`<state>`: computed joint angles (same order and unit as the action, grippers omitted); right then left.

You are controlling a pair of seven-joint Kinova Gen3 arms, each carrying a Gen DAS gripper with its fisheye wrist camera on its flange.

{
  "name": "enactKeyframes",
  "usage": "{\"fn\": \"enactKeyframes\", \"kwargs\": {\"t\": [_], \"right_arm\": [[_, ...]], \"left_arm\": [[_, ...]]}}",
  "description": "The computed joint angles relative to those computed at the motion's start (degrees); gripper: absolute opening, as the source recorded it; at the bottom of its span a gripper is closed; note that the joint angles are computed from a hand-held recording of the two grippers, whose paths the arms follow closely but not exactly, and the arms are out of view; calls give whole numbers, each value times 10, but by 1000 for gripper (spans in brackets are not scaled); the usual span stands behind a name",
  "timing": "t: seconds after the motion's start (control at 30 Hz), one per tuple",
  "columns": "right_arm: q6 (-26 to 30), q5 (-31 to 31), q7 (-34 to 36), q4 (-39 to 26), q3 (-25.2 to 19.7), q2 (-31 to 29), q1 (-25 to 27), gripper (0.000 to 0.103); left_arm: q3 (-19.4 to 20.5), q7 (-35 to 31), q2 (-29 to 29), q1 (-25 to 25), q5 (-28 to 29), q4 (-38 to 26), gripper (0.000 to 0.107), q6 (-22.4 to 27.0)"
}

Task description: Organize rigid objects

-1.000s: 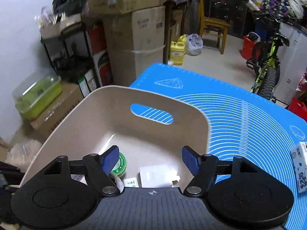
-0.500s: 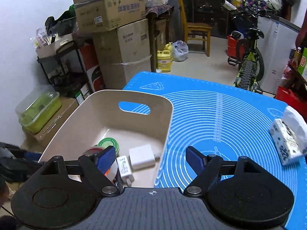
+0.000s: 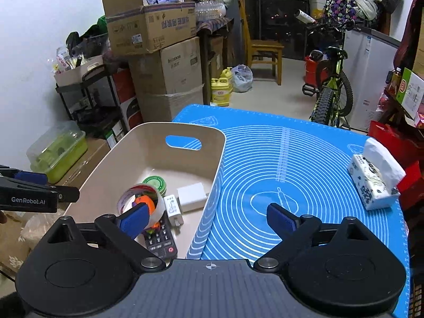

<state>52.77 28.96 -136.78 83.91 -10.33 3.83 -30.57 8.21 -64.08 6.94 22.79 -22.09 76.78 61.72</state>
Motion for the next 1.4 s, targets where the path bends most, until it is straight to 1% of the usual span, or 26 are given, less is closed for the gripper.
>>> {"fn": "enactKeyframes", "kwargs": {"t": [0.1,0.3,0.67,0.97,1.1,1.4], "right_arm": [[6,6,-16,15,-7,-24,-3,96],[31,37,-47,43,-44,-69,-1,96],[55,52,-109,109,-115,-142,29,96],[69,65,-162,151,-175,-181,56,96],[66,53,-180,172,-187,-194,63,96],[63,57,-229,211,-234,-217,87,96]], "left_arm": [[7,17,-17,11,-9,13,71,2],[30,56,-53,22,-33,45,71,4],[87,144,-101,34,-90,100,71,7],[128,198,-124,41,-121,143,71,3],[140,224,-134,44,-127,167,71,-8],[167,266,-146,51,-148,219,71,-21]]}}
